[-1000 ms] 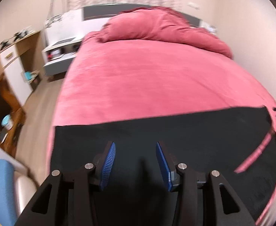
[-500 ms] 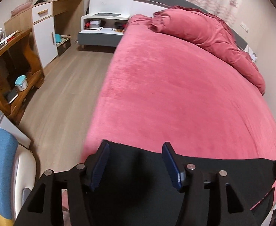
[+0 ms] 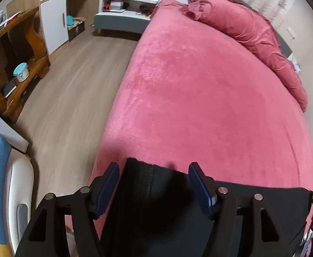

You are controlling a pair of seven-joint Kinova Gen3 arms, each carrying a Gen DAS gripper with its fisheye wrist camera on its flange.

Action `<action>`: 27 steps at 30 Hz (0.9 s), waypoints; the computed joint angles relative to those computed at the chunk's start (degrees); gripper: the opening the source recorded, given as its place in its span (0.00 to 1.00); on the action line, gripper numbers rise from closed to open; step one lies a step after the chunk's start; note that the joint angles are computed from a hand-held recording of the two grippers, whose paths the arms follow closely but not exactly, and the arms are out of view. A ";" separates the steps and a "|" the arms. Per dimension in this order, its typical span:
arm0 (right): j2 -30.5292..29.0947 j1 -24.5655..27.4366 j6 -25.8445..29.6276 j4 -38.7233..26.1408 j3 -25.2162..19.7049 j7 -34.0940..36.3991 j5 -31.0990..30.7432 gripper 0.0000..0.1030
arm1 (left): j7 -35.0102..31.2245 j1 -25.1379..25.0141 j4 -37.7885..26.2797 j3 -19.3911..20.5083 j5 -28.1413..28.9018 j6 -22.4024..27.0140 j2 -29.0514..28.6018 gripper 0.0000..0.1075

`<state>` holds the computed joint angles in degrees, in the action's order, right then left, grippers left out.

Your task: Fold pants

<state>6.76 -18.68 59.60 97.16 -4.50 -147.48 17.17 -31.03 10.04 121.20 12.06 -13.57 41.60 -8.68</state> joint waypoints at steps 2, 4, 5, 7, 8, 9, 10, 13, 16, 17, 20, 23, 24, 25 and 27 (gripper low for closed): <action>0.15 0.41 -0.64 0.14 0.22 0.10 -0.50 0.56 | -0.60 -0.41 0.56 -1.36 1.85 -1.50 0.84 0.63; 0.43 0.56 -1.05 0.12 0.30 -0.02 -0.79 0.56 | -3.04 -0.44 1.29 -3.19 5.23 -3.31 1.25 0.63; 0.70 0.59 -0.96 -0.07 0.30 0.32 -0.82 0.56 | -3.31 0.13 1.44 -3.83 5.68 -3.82 1.80 0.63; 1.29 0.49 -0.49 -0.66 0.34 1.16 -0.53 0.52 | -1.58 -0.48 1.13 -1.93 3.81 -3.20 2.53 0.61; 1.38 0.39 -0.53 -0.76 0.33 1.39 -0.47 0.50 | 0.69 -0.71 0.90 -0.34 1.61 -2.64 2.85 0.56; 1.46 0.34 -0.57 -0.93 0.32 1.72 -0.64 0.45 | 2.47 -0.13 0.37 0.19 -0.03 -1.54 3.37 0.52; 1.48 0.24 -0.61 -1.07 0.31 1.91 -0.66 0.38 | 3.57 0.38 -0.11 0.51 -1.09 -0.44 3.79 0.43; 1.11 0.36 -1.72 -0.94 0.25 2.95 -1.71 0.23 | 1.27 1.71 0.14 -0.88 0.09 -0.44 2.95 0.27; 0.67 -0.27 -1.86 -0.90 0.10 2.23 -1.12 0.19 | -0.01 2.34 -0.17 -0.14 -0.67 0.48 1.94 0.18; 0.02 -0.61 -2.22 -0.53 -0.02 1.49 -0.60 0.18 | 0.72 2.62 -0.33 0.69 -1.77 1.06 1.41 0.16; -2.61 -1.01 -3.63 1.26 -0.63 -0.57 0.06 0.17 | 3.30 2.67 0.12 2.15 -3.24 1.16 -1.75 0.14; -6.34 -0.23 -5.50 2.84 -1.18 -1.96 -0.81 0.16 | 5.28 1.64 0.44 3.85 -3.90 0.94 -6.17 0.14; -7.46 0.28 -6.23 3.32 -1.38 -1.99 -1.41 0.16 | 5.30 1.29 0.60 4.07 -3.38 0.73 -7.89 0.14; -8.46 0.80 -6.96 3.69 -1.57 -1.90 -2.04 0.16 | 5.11 1.00 0.78 4.22 -2.48 0.62 -9.98 0.14; -10.82 1.76 -7.51 4.27 -2.14 -1.58 -2.97 0.16 | 3.14 0.93 0.69 3.52 0.15 0.80 -12.81 0.14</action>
<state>-4.06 -16.92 52.09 101.43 -6.63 -149.06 14.20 -27.89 10.96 121.90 15.58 -13.42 42.40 -21.49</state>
